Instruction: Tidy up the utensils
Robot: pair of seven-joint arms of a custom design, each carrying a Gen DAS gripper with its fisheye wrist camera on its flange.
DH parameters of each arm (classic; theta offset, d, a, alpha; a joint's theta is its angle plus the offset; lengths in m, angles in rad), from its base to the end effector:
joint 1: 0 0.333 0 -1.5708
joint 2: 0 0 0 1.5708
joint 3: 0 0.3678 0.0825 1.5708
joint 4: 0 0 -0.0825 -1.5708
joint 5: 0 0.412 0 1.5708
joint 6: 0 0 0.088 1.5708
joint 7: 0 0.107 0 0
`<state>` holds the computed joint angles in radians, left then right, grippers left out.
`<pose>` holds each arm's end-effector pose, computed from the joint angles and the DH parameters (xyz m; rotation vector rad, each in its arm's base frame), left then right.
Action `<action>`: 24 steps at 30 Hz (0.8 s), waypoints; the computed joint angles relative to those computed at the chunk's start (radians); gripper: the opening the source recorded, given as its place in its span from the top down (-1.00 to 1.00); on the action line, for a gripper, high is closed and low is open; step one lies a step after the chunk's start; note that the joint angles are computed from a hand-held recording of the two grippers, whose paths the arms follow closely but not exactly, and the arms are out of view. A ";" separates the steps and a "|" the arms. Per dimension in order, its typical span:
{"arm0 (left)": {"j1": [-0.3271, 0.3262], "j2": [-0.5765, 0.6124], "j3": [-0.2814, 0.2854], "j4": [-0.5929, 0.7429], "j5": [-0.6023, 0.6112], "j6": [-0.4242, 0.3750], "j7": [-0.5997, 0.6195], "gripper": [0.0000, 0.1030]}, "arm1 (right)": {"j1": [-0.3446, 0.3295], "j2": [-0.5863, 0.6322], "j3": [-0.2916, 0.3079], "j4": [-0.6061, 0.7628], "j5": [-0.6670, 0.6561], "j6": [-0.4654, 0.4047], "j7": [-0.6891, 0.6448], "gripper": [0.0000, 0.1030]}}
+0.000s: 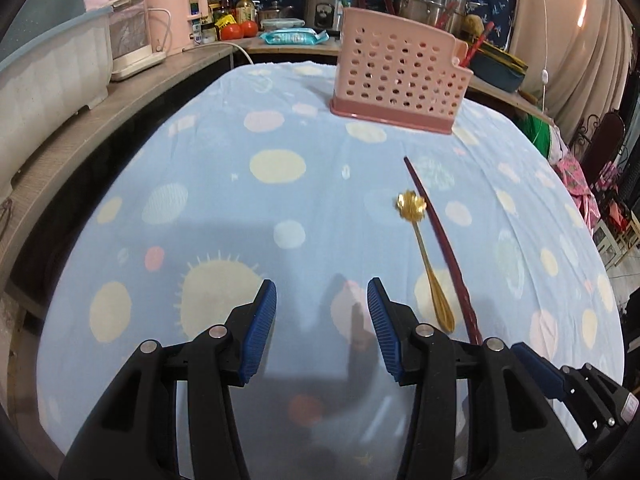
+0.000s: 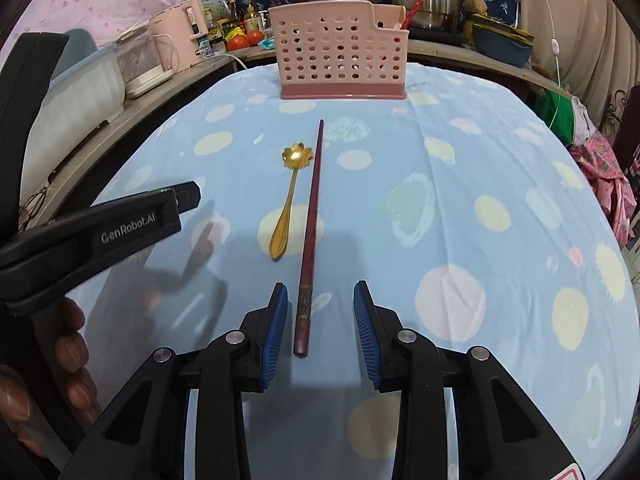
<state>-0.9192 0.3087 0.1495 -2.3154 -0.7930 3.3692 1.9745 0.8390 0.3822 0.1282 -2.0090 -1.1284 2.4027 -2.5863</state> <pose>0.4655 -0.3462 0.3113 -1.5219 2.1966 -0.8732 0.3760 0.5269 0.2967 -1.5144 2.0667 -0.6508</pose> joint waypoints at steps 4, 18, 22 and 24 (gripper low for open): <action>0.000 0.001 -0.005 -0.008 0.008 -0.005 -0.003 0.13 | 0.001 0.001 -0.001 0.000 -0.002 0.003 0.004 0.47; -0.031 0.011 0.036 -0.007 0.080 -0.032 -0.064 0.13 | 0.002 0.014 -0.009 0.005 0.005 0.023 0.000 0.80; -0.036 0.013 0.045 -0.009 0.117 -0.043 -0.099 0.12 | 0.003 0.009 -0.012 -0.006 -0.004 0.022 0.023 0.86; -0.023 0.012 0.036 -0.011 0.141 -0.044 -0.117 0.12 | 0.003 0.004 -0.011 -0.013 -0.004 0.012 0.034 0.86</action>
<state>-0.9423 0.3205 0.1850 -2.3262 -0.6523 3.3249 1.8579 0.8420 0.3862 0.1171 -2.0221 -1.1324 2.4142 -2.5525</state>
